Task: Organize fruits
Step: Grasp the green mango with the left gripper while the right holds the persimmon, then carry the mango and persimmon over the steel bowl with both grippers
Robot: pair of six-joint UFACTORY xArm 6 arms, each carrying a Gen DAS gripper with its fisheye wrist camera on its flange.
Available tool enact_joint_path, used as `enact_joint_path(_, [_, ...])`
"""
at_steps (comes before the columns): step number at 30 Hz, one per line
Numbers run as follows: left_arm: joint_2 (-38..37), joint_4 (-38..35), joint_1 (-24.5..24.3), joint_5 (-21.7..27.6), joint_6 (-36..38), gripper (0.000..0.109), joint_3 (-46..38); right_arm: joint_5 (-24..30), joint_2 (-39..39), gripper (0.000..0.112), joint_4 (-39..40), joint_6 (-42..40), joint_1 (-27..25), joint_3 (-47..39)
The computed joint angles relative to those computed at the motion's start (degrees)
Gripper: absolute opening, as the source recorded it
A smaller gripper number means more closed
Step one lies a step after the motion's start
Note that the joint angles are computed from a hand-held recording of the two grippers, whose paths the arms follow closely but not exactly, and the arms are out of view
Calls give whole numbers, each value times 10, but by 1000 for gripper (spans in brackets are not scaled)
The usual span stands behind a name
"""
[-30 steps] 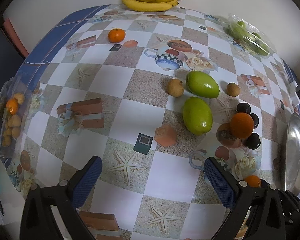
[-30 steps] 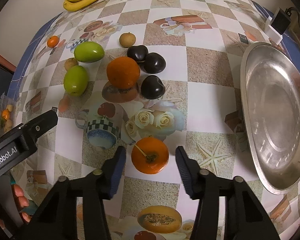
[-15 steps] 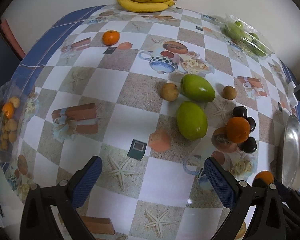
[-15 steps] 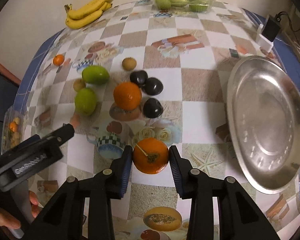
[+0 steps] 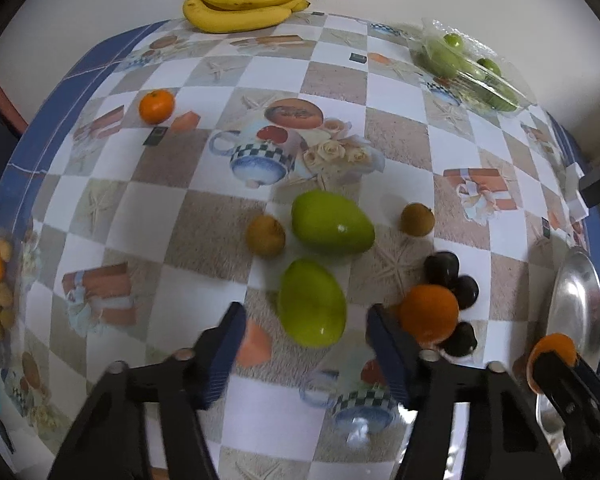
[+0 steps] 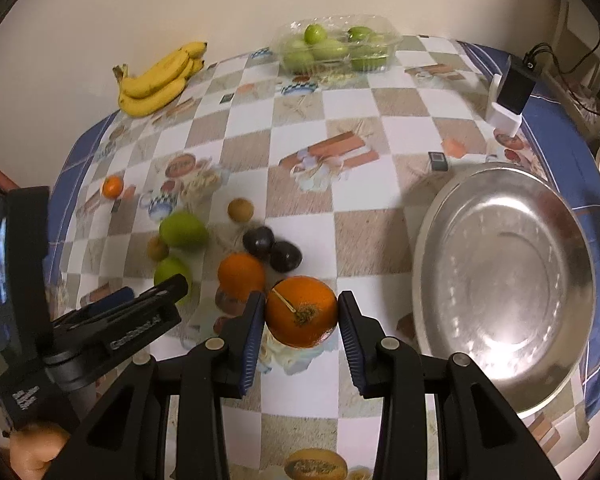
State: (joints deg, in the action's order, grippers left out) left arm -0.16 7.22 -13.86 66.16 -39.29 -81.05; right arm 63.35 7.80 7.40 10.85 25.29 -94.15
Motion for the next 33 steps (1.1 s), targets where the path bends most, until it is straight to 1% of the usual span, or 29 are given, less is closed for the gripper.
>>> enact_joint_path(1, [8, 2, 0, 3, 0, 57, -8, 2, 4, 39, 5, -2, -2, -5])
enact_joint_path(6, [34, 2, 1, 14, 5, 55, -32, 7, 14, 39, 6, -5, -9, -21])
enact_joint_path(7, [39, 1, 1, 18, 6, 53, -38, 6, 15, 39, 9, -5, -10, -23])
enact_joint_path(10, [44, 10, 1, 22, -2, 43, -41, 6, 18, 39, 18, -8, -14, -25])
enact_joint_path(11, [45, 11, 1, 19, -6, 42, -40, 6, 18, 39, 20, -10, -15, -24])
enact_joint_path(18, [50, 15, -1, 23, -10, 42, -46, 3, 13, 39, 33, -14, -20, -20])
enact_joint_path(26, [10, 20, -3, 6, -25, 41, -17, 5, 13, 39, 37, -13, -24, -16])
enact_joint_path(33, [-8, 26, -17, -8, -33, 41, -22, 9, 15, 39, 13, 10, -37, -9])
